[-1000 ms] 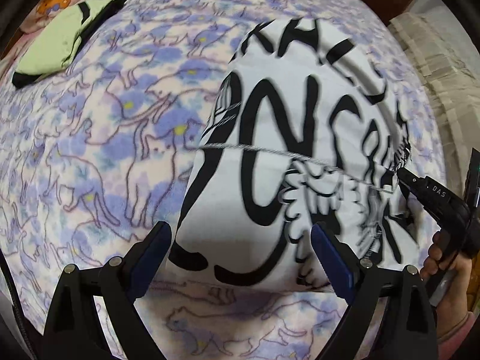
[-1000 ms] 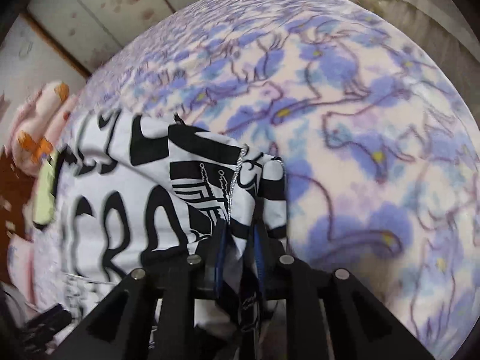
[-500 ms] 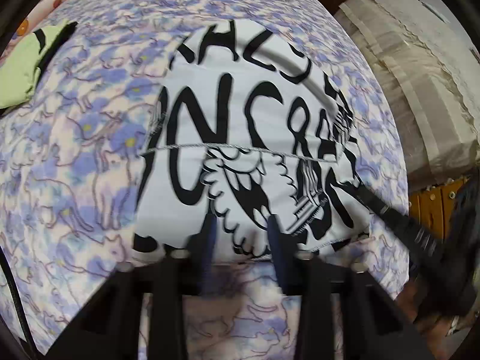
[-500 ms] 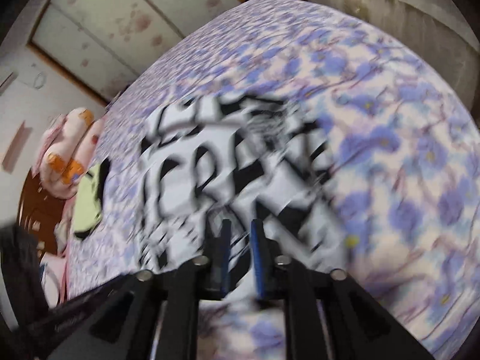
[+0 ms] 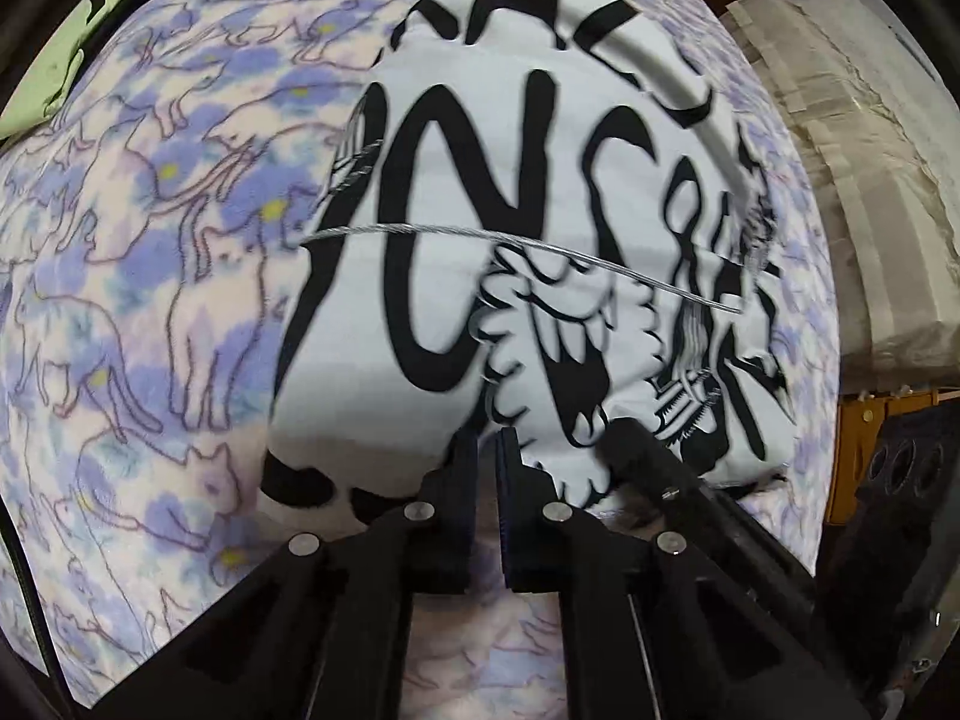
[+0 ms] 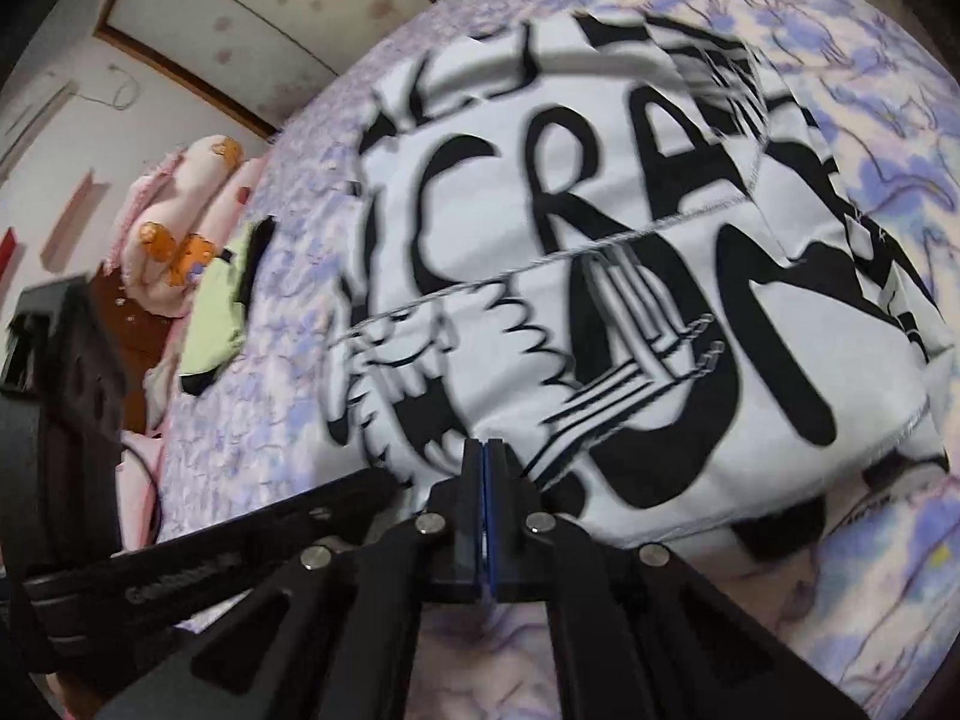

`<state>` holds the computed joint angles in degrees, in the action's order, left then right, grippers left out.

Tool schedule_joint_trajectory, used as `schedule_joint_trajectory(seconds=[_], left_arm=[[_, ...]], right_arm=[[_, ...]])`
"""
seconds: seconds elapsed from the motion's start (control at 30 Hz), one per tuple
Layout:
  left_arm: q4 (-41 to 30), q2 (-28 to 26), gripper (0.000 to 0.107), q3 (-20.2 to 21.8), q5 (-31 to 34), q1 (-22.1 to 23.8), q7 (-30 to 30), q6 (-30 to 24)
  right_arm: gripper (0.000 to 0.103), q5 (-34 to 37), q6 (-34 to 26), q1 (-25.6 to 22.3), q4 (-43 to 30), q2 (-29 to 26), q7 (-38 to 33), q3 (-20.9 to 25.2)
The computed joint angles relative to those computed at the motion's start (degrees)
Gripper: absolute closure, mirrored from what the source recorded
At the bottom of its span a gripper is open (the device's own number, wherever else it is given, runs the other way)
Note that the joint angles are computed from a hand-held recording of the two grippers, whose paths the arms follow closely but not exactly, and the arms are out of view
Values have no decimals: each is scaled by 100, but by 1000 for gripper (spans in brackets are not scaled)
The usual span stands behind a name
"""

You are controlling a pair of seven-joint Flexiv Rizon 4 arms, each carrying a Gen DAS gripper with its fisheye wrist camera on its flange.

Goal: Fold large clothes

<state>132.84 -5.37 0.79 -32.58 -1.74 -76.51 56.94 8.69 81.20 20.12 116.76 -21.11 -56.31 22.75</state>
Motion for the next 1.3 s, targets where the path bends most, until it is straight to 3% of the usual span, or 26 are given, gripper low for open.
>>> schedule_joint_trajectory(seconds=[0.13, 0.27, 0.4, 0.63, 0.77, 0.87, 1.0, 1.13, 1.3], left_arm=[[55, -68, 102, -15, -151, 41, 207, 44], [-30, 28, 102, 106, 547, 62, 82, -16], [-89, 135, 102, 187, 1360, 88, 24, 3], [105, 178, 102, 184, 1001, 181, 458, 90], [53, 98, 102, 178, 1057, 194, 406, 72], [66, 159, 99, 152, 1008, 169, 447, 178], [9, 98, 99, 92, 782, 142, 683, 414], [-234, -212, 97, -70, 98, 137, 894, 731], [-655, -769, 96, -330, -490, 176, 1078, 1208]], right_arm=[[103, -899, -102, 491, 400, 181, 692, -876], [103, -379, -176, -135, 504, 311, 412, -468], [103, -949, -340, 29, 779, 608, 281, -734], [103, -1072, -300, 54, 1263, 1016, 572, -845], [103, -1146, -524, 92, 1256, 1073, 764, -857], [103, -1615, -410, 252, 1313, 1126, 1114, -1008], [103, -827, 226, -94, 853, 750, 19, -387], [103, -167, -4, -477, -95, -3, -1034, 296], [103, -110, 172, -345, -897, -727, -1324, 249]])
